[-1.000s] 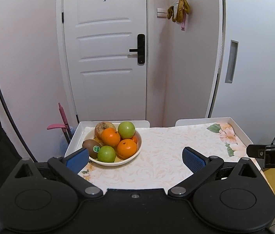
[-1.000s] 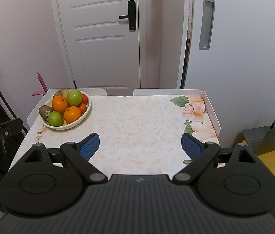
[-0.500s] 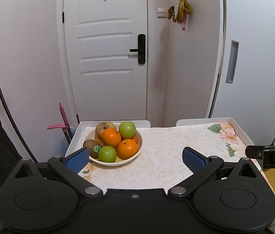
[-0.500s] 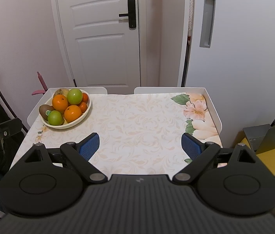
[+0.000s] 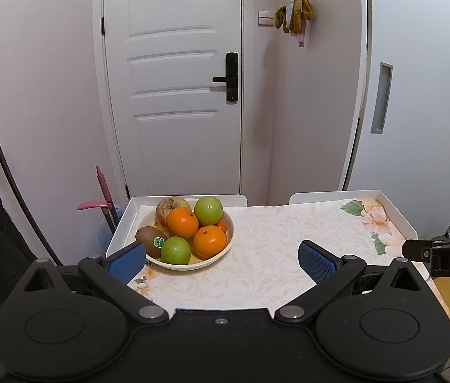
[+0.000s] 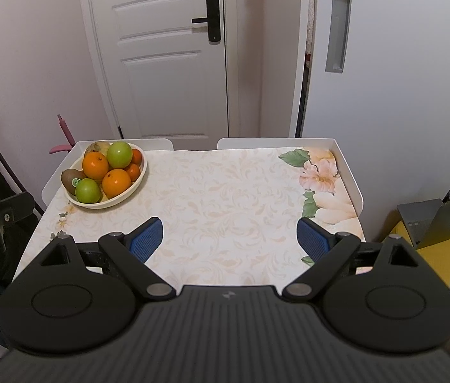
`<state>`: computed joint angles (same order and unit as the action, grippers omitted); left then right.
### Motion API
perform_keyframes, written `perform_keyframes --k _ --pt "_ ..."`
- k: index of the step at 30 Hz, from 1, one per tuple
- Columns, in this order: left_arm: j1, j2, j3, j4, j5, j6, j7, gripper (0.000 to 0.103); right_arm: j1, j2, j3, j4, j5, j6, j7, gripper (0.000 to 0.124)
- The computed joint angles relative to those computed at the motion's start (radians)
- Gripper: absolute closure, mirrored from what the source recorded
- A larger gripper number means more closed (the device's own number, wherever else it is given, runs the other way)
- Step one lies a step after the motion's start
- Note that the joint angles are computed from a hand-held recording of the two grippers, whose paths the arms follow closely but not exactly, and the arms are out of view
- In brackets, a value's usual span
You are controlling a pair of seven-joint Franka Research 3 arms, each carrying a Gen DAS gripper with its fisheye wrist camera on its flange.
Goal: Organize fruits
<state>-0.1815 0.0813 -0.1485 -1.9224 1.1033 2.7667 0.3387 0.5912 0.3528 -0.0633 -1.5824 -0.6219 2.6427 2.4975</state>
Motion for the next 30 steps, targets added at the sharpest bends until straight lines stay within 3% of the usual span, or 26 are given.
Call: perform_keyframes --k 13,30 --pt "-0.006 0.017 0.004 0.016 -0.025 -0.003 0.020 0.000 0.002 0.009 -0.002 0.010 0.013 -0.003 -0.011 0.021" --pt "-0.001 0.021 0.017 0.024 0.048 0.019 -0.070 0.000 0.003 0.042 -0.004 0.054 0.051 -0.020 -0.050 0.021"
